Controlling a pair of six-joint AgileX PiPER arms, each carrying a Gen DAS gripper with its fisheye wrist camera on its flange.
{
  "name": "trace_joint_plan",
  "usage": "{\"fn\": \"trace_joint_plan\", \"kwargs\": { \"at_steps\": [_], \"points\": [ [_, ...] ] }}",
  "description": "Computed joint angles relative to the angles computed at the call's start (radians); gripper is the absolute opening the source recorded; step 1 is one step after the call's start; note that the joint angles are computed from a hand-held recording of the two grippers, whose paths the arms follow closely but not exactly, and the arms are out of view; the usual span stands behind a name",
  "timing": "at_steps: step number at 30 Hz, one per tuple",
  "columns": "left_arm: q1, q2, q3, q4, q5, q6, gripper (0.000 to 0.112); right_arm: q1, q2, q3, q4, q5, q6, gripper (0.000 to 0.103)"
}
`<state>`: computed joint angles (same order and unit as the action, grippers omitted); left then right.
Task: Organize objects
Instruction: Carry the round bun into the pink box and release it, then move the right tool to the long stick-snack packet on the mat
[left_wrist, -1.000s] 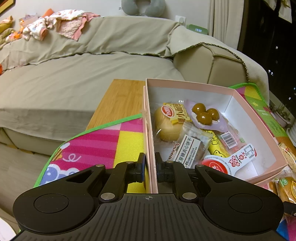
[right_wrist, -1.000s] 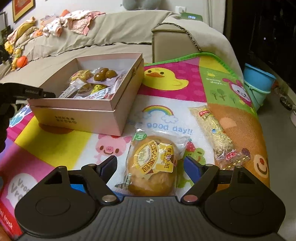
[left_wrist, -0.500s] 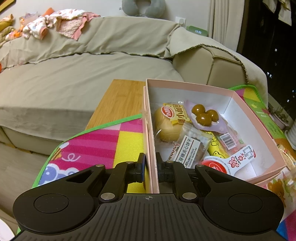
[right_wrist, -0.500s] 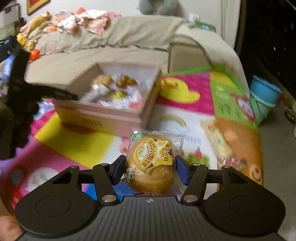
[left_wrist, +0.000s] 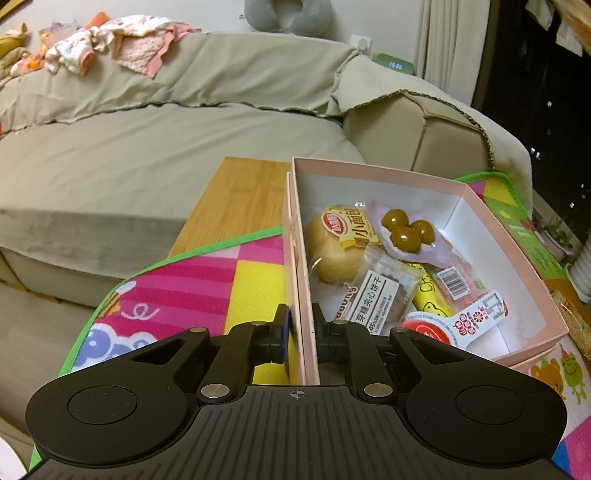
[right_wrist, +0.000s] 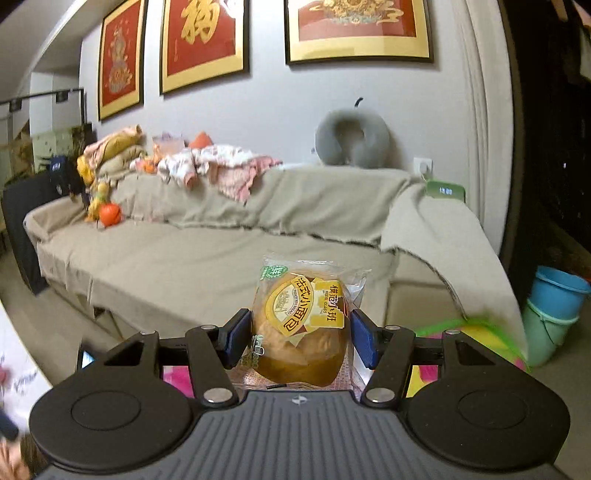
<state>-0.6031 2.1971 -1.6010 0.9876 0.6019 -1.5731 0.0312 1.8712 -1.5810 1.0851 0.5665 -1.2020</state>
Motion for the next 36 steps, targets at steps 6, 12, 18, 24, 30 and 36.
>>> {"fn": "trace_joint_plan", "kwargs": {
  "at_steps": [6,12,18,24,30,36],
  "points": [
    [0.002,-0.003,0.006,0.006,-0.007,-0.002,0.014,0.092,0.208,-0.309,-0.222,-0.005,0.289,0.06],
    [0.001,-0.007,0.011,0.01,-0.01,-0.007,0.014,0.107,0.312,-0.392,-0.335,0.0,0.44,0.074],
    [0.001,-0.005,0.007,0.013,-0.009,-0.011,0.014,0.054,0.278,-0.244,-0.331,-0.093,0.375,0.084],
    [0.0,-0.003,0.004,0.008,-0.004,-0.004,0.014,-0.046,0.26,-0.103,-0.378,-0.147,0.377,0.086],
    [-0.01,0.01,-0.025,-0.017,0.032,0.036,0.013,-0.162,0.298,-0.046,-0.435,-0.163,0.423,0.089],
    [-0.018,0.027,-0.062,-0.043,0.067,0.074,0.012,-0.265,0.391,-0.126,-0.428,-0.046,0.54,0.089]
  ]
}}
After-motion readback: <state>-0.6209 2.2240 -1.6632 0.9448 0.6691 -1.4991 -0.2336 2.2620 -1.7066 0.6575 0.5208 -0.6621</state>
